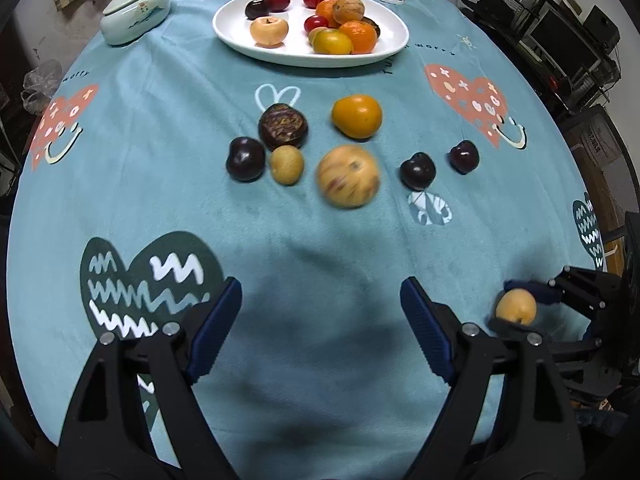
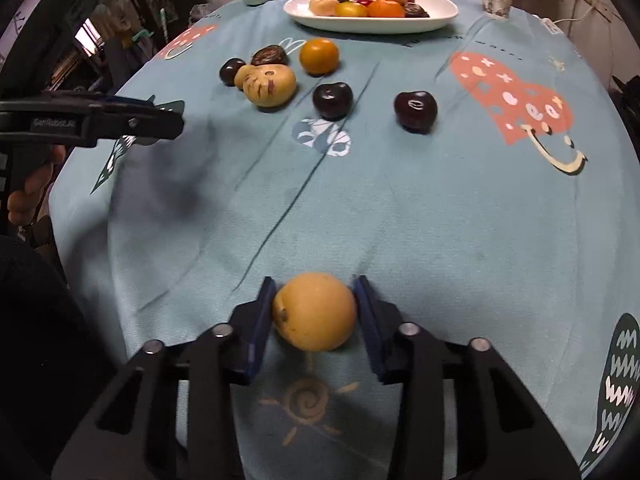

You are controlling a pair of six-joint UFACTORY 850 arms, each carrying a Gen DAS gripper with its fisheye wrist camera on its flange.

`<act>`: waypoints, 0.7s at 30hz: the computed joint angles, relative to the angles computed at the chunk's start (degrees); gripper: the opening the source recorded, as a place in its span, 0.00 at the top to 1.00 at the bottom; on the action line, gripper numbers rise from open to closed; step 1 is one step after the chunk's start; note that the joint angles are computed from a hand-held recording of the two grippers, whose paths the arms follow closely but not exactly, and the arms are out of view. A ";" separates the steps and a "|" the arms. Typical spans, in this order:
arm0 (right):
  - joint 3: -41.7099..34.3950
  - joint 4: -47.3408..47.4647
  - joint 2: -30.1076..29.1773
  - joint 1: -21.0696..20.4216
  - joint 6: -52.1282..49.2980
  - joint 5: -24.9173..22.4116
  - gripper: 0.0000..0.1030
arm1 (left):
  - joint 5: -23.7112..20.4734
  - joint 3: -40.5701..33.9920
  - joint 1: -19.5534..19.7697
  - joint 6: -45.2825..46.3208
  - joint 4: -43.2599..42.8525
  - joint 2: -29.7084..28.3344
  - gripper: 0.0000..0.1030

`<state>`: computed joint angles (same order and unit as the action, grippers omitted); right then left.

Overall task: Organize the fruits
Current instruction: 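Grasp a yellow round fruit with the right gripper while the left grasps a brown round fruit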

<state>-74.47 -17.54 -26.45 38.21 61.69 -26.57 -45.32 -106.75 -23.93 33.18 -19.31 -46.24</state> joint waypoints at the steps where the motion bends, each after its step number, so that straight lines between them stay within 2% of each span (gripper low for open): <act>1: 0.30 0.15 0.34 -0.05 -0.12 0.32 0.62 | -0.67 -1.00 -0.21 -0.09 -0.38 -0.58 0.19; 6: 2.27 -4.54 2.59 -0.68 6.68 2.40 0.62 | -3.89 -9.35 -1.36 -4.54 -1.62 -5.58 0.20; 7: 2.27 -5.06 2.67 -0.83 7.32 2.60 0.62 | -5.22 -12.29 -1.64 -7.25 -0.82 -7.47 0.24; 8: 2.01 -5.72 2.58 -0.82 8.07 2.53 0.62 | -6.72 -15.02 -1.83 -9.21 -0.24 -9.25 0.35; 10: 1.95 -6.13 2.59 -0.89 8.68 2.52 0.62 | -10.44 -21.10 -2.15 -12.83 0.77 -13.36 0.47; 15: 2.42 -5.00 2.80 -1.13 7.84 3.81 0.62 | -12.15 -28.01 -2.78 -18.43 3.07 -18.12 0.48; 17: 2.22 -3.67 2.57 -1.30 6.37 3.87 0.62 | -14.10 -32.60 -2.94 -19.32 3.34 -20.77 0.48; 18: 2.16 -3.09 2.50 -1.37 5.70 3.80 0.62 | -15.23 -35.20 -3.14 -19.79 3.95 -22.27 0.49; 19: 2.21 -2.61 2.56 -1.39 5.15 3.79 0.62 | -16.42 -37.49 -3.36 -19.98 4.70 -23.59 0.54; 21: 2.01 -2.53 2.45 -1.56 4.65 3.75 0.62 | -16.74 -37.95 -3.60 -19.34 5.79 -23.86 0.56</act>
